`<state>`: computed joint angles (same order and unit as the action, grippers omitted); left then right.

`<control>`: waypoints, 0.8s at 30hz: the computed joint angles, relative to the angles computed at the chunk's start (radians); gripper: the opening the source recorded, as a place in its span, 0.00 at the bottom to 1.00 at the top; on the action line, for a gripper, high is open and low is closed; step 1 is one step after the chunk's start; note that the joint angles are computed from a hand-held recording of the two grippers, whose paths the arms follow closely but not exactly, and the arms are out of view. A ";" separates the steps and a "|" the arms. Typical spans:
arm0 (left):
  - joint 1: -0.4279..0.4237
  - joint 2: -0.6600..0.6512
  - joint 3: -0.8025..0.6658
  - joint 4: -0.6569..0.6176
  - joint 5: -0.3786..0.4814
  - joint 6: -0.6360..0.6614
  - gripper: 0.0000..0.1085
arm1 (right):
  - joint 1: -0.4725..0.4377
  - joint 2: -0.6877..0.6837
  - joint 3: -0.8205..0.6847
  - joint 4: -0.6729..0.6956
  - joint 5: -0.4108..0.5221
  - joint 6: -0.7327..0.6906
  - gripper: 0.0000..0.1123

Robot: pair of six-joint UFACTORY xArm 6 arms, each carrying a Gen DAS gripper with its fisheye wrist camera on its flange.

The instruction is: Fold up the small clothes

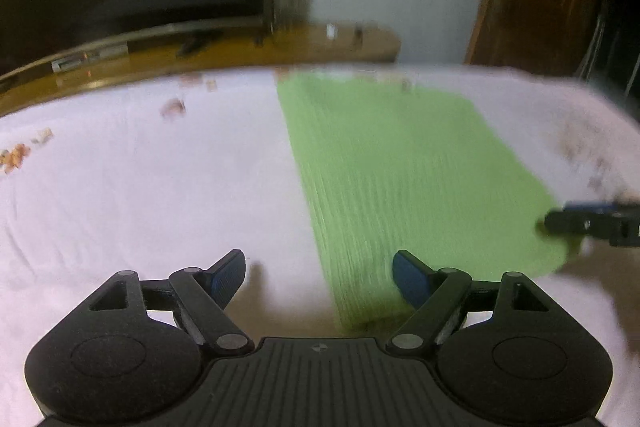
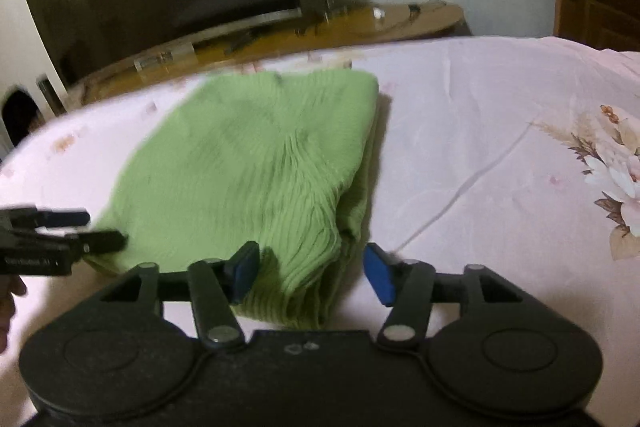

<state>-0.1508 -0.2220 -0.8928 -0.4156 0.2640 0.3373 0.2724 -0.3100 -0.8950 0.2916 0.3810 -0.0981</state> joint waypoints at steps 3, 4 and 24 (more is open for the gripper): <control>0.051 0.040 -0.100 -0.314 0.124 0.221 0.74 | -0.031 0.001 -0.012 0.268 -0.021 -0.153 0.71; 0.094 0.076 -0.162 -0.419 0.229 0.264 0.74 | -0.047 0.016 -0.029 0.331 -0.019 -0.174 0.73; 0.209 0.492 -0.571 -0.743 0.695 0.390 0.74 | -0.307 0.450 -0.472 0.873 0.588 -0.504 0.55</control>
<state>0.0583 0.2705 -1.4641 -1.1583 0.9595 0.7276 -0.0344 0.1402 -1.3667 1.1647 0.9693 -0.6026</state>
